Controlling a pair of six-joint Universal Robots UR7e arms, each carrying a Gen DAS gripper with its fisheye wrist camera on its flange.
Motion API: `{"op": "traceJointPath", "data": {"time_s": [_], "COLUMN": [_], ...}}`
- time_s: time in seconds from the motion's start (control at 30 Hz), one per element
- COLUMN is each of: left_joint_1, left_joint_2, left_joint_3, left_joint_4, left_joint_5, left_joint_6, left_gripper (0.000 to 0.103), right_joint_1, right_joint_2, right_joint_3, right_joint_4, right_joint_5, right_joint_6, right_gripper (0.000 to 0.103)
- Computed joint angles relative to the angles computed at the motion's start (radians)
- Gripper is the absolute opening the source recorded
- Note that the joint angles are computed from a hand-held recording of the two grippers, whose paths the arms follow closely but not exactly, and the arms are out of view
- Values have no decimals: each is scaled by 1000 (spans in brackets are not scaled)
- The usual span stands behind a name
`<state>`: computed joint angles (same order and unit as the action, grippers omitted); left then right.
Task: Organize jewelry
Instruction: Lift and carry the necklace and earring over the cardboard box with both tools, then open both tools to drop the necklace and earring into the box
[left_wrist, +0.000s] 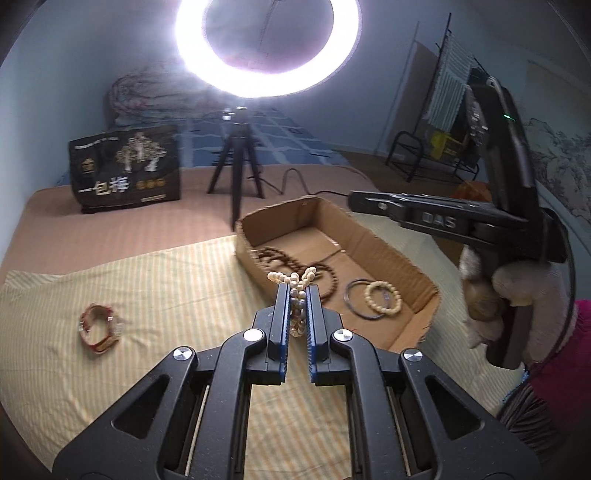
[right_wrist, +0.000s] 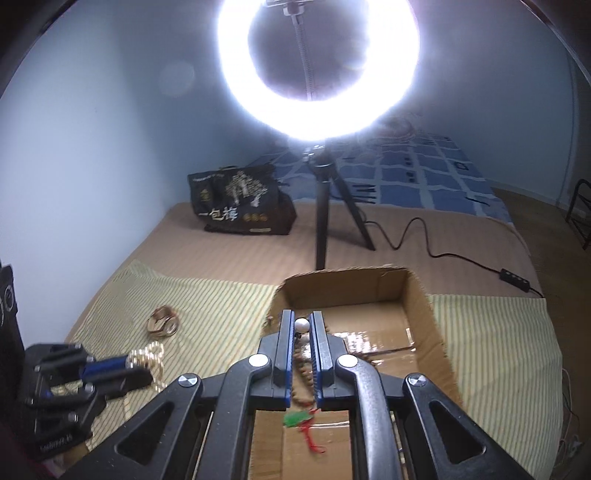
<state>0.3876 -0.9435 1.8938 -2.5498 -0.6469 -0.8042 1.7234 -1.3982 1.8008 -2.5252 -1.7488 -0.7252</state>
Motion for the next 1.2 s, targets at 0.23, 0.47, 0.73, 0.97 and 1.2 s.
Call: {"op": "traceJointPath", "data": {"time_s": [0.23,0.47,0.73,0.97,1.2], "left_joint_1": [15,37,61,75,77], "left_joint_2": [76,145,185,198,199], "left_joint_3": [-63,-114,-142,-153,-156], "left_joint_4": [-81,-124,-141,-133,-121], "left_joint_5": [-52,-111,-151,-172,-176], "left_joint_6": [69,114,136,139,143], "left_gripper": [6,6,6,6,26], "right_joint_1": [-28,-45,-58,-63,-62], "right_joint_2": [41,74,108,117,120], "right_joint_3": [-51,-87,-114,-116,-111], "right_joint_4": [4,6,23,21,-2], "right_joint_5": [-18,-40,-57,-66,-76], "right_joint_6": [24,30,47,52,53], "right_gripper": [6,6,6,7,35]}}
